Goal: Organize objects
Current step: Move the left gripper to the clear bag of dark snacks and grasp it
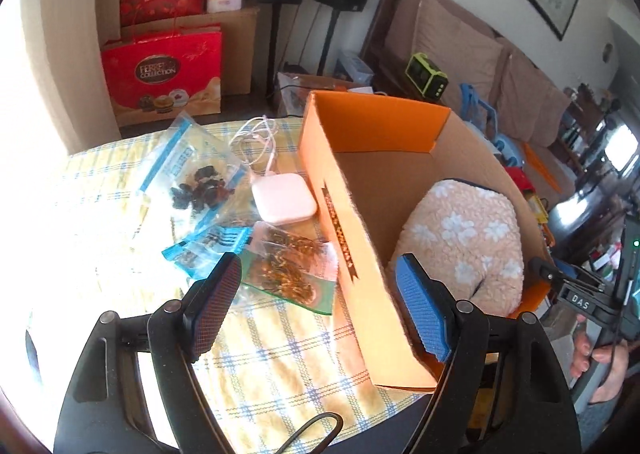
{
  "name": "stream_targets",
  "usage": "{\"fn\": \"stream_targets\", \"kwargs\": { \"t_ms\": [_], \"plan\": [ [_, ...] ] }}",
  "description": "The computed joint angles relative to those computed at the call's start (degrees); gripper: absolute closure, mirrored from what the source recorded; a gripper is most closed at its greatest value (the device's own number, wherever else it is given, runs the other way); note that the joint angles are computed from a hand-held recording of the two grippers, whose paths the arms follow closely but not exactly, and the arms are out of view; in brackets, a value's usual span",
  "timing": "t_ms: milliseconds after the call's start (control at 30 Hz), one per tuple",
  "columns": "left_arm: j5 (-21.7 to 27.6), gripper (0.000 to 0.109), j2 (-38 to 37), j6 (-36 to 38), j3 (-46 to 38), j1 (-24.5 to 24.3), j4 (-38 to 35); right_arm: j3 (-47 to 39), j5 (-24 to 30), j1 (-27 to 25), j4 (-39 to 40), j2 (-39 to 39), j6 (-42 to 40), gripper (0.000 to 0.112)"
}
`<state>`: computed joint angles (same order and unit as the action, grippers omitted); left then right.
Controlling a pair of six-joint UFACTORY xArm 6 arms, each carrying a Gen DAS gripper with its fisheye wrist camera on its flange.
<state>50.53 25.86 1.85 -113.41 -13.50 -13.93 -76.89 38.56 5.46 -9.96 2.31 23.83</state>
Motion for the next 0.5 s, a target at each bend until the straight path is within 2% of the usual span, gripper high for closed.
{"fn": "stream_targets", "kwargs": {
  "t_ms": [300,433,500],
  "plan": [
    [-0.8,0.031,-2.4,-4.8,1.5,4.2,9.8,-0.6,0.0,0.5,0.7,0.8,-0.9,0.058],
    [2.8,0.032,-0.3,-3.1,-1.2,5.3,6.6,-1.3,0.2,0.9,0.6,1.5,-1.0,0.057],
    [4.9,0.036,1.2,-1.6,-2.7,5.4,4.2,-1.7,0.4,1.1,0.0,1.8,-0.6,0.056]
  ]
}}
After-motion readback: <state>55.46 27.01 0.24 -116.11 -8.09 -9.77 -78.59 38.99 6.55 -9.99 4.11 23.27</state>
